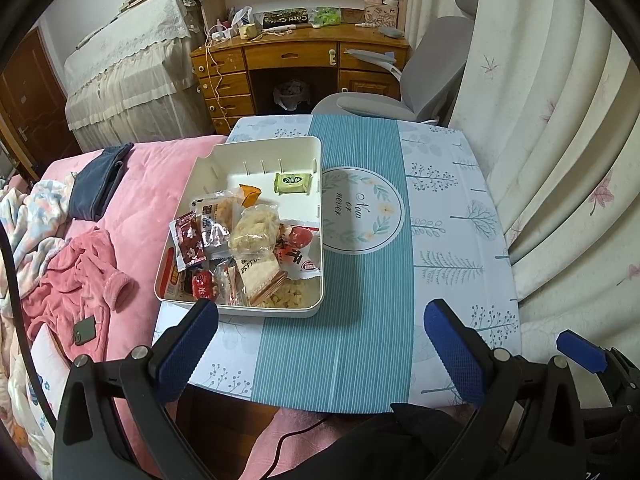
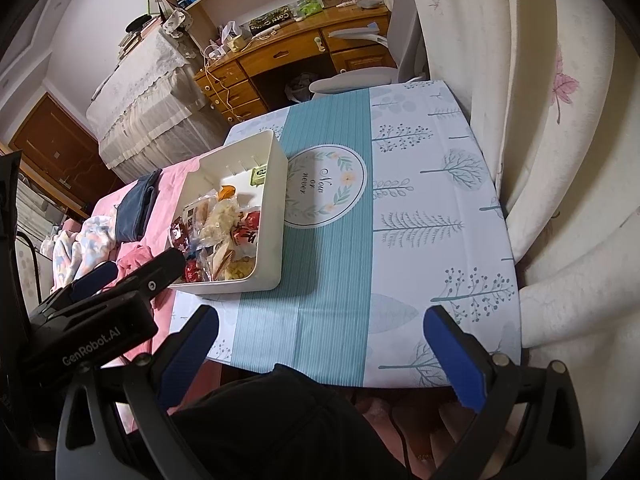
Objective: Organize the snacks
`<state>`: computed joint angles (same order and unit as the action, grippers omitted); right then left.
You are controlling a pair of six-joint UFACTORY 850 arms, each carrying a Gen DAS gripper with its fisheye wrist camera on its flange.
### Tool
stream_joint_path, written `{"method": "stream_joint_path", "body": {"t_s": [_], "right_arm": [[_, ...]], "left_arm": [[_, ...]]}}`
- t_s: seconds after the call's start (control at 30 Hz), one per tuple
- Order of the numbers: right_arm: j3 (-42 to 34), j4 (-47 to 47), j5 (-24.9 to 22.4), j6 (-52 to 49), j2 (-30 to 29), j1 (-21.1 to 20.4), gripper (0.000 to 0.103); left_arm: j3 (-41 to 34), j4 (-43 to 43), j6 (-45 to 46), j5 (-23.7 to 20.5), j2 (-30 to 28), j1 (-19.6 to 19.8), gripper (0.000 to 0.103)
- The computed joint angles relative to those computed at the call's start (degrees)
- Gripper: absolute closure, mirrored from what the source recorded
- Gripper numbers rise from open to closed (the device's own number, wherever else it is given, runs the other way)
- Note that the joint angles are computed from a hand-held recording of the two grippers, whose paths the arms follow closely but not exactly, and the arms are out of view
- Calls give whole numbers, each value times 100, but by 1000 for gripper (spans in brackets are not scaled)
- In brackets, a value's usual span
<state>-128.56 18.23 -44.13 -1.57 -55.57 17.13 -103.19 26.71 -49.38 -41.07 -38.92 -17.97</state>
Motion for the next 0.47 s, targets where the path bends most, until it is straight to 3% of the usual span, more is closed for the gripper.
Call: {"method": "stream_joint_path", "body": {"t_s": [0.47], "right_arm": [[-53, -2, -41, 7, -27, -6, 0]], "left_arm": [[-2, -19, 31, 0, -1, 5, 1]]}}
